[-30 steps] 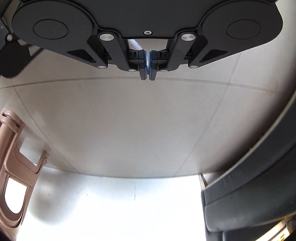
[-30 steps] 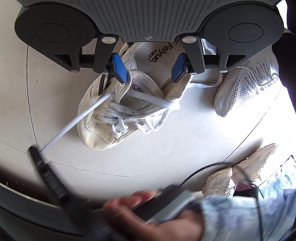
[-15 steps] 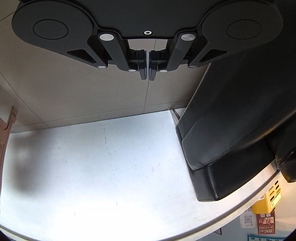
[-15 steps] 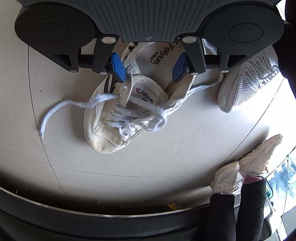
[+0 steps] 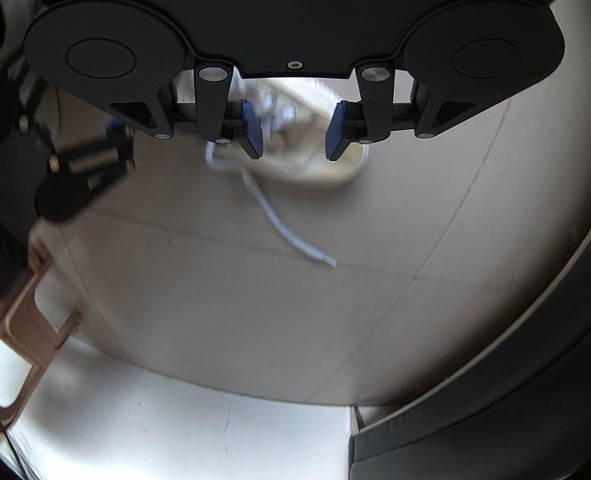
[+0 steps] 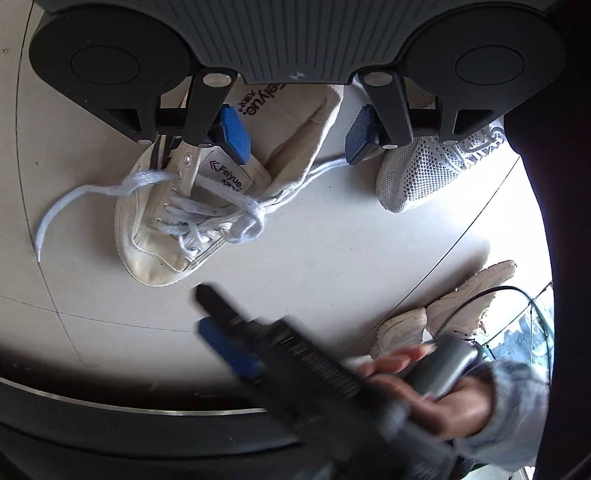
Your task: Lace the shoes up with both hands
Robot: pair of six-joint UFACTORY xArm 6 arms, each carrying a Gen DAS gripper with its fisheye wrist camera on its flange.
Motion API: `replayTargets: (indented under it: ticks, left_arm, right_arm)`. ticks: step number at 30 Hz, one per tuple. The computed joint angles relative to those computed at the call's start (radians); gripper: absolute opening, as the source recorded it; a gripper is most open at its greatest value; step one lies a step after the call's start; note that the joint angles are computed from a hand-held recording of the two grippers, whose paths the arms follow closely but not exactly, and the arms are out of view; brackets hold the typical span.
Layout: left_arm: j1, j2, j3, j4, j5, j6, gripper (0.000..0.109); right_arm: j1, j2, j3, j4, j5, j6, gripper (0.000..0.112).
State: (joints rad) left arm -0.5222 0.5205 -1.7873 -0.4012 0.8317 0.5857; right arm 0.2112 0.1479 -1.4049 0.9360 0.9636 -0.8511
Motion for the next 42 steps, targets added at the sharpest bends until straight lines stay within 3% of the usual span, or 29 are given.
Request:
replayTargets:
  ticks: [3,6,8,9,12,16,21,23,25,28,30,34,37,40,42]
  left_arm:
    - [-0.003,-0.089,0.168,-0.090,-0.021,0.044,0.043]
    - [-0.029,-0.125,0.285,-0.174,-0.135,0.128,0.041]
    - [-0.041,-0.106,0.278,-0.106,-0.169,0.113,0.020]
    - [-0.042,-0.097,0.270,-0.064,-0.165,0.075,0.000]
    - [-0.029,-0.077,0.235,0.059,-0.113,-0.079,0.000]
    - [-0.005,-0.096,0.236,0.189,-0.029,-0.157,0.000]
    - [0.030,-0.124,0.221,0.301,0.120,-0.236,0.000]
    - [0.052,-0.147,0.226,0.234,0.126,-0.232,0.008]
    - [0.064,-0.168,0.230,0.200,0.124,-0.248,0.045]
    - [0.060,-0.190,0.219,0.290,0.127,-0.308,0.046]
    - [0.062,-0.215,0.239,0.368,0.106,-0.391,0.039]
    - [0.051,-0.209,0.220,0.260,0.066,-0.288,0.038]
    - [0.012,-0.198,0.217,0.116,-0.013,-0.147,0.038]
    - [-0.024,-0.140,0.151,-0.011,-0.047,0.007,0.038]
    - [-0.037,-0.038,0.019,-0.104,-0.016,0.065,0.038]
  right_arm:
    - [0.015,0.032,-0.030,-0.015,-0.015,0.008,0.062]
    - [0.020,0.047,-0.044,0.000,-0.038,0.007,0.065]
    - [0.023,0.053,-0.047,0.019,-0.068,0.012,0.065]
    - [0.025,0.054,-0.045,0.037,-0.091,0.019,0.065]
    - [0.029,0.049,-0.037,0.065,-0.154,0.027,0.066]
    - [0.021,0.045,-0.029,0.121,-0.196,0.022,0.067]
    - [0.011,0.061,-0.051,0.060,-0.180,0.055,0.067]
    - [0.004,0.054,-0.050,0.064,-0.155,0.046,0.067]
    - [0.002,0.035,-0.034,0.062,-0.143,0.039,0.067]
    - [-0.002,0.005,-0.009,0.057,-0.118,0.041,0.068]
    - [0.002,-0.014,0.011,0.067,-0.113,0.036,0.068]
    - [0.009,-0.018,0.015,0.058,-0.072,0.034,0.068]
    - [0.003,-0.031,0.034,0.053,-0.047,0.028,0.068]
    - [0.001,-0.047,0.055,0.036,-0.049,0.041,0.068]
    - [-0.003,-0.058,0.067,0.038,-0.046,0.047,0.068]
